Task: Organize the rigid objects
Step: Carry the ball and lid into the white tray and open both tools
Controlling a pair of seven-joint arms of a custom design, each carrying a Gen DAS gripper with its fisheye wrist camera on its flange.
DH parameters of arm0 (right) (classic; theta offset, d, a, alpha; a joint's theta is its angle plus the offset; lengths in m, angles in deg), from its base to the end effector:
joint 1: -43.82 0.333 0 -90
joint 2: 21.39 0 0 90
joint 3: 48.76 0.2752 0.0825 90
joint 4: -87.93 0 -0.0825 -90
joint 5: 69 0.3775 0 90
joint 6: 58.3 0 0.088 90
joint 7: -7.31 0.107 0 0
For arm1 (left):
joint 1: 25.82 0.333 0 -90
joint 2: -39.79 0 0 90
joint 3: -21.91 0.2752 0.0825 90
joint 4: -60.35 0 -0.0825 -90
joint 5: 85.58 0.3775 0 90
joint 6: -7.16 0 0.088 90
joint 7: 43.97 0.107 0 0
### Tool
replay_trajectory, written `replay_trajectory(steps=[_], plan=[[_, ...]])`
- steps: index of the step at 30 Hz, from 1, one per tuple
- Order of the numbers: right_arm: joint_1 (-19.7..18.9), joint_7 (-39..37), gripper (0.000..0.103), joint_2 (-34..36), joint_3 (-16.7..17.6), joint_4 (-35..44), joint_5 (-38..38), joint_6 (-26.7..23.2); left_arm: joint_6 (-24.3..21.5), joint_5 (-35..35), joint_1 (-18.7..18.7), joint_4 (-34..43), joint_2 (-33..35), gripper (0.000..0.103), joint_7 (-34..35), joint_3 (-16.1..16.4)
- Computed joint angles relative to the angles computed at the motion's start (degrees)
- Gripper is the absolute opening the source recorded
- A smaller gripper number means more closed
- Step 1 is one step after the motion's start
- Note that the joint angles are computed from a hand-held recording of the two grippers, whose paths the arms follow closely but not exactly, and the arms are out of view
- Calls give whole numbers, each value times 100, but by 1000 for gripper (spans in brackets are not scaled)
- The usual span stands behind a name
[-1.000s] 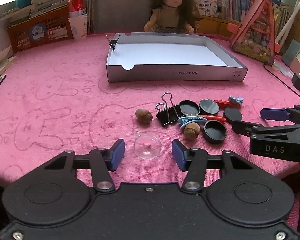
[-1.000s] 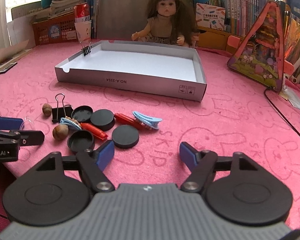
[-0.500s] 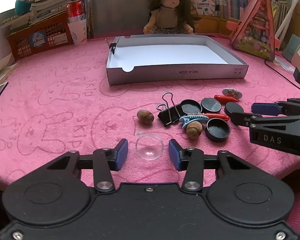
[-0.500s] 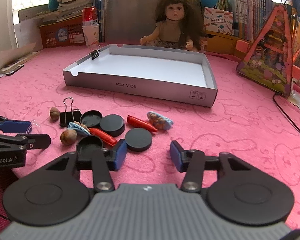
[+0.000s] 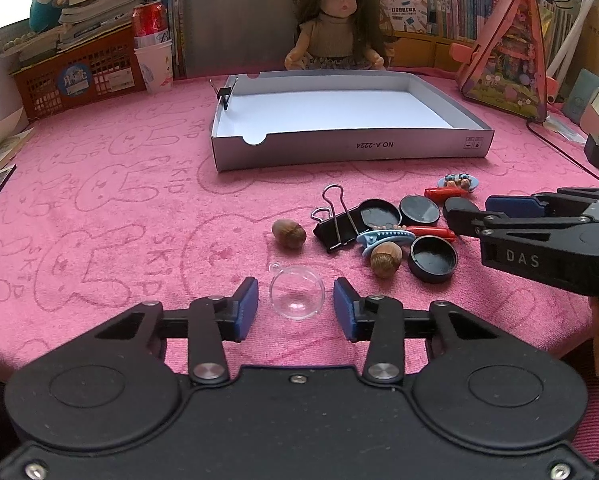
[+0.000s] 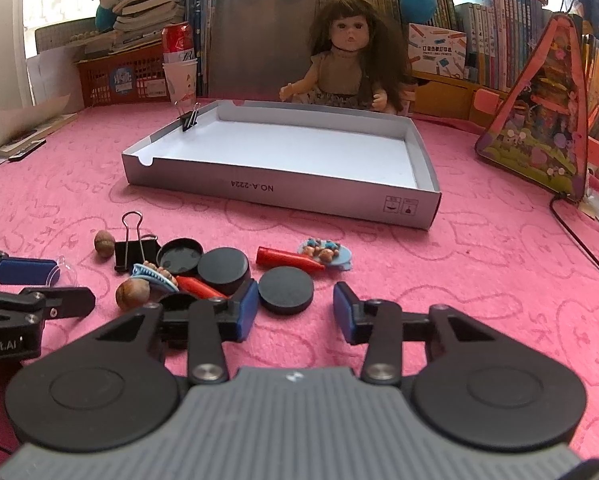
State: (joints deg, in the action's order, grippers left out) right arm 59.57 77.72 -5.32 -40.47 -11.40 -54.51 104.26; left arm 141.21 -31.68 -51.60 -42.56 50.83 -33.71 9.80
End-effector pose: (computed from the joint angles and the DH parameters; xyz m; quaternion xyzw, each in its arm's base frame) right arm 0.6201 0.2519 0.4787 -0.7918 0.4539 -0.1959 0.3588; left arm 0.5122 -0.3736 0.4472 -0.7072 0.5873 -0.2428 0.3099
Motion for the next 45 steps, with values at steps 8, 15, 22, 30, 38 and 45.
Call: replay_trajectory(steps=[8,15,22,30,38,45], plan=[[30,-38,49,59,6,47,-58,35,-40,77,-15,11,-1,35,22,-1],[27,29,36,37,3,87,-30,-94,-11,156,-32,7,-4,27,-80,6],[-4,-106,36,-74,30,70,78,-144,189,331,62,-58,-151,27,-231,25],[-89,-187,36,-15,52,539,453,-482,526,551,229,242,-101,27,-124,87],[-96,23,36,503,-26,1551,460,-860,746,537,252,1093,378,27,364,281],[-28,576,36,1485,-136,3154,109,-1576,628,42,99,2395,1268,27,1025,586]])
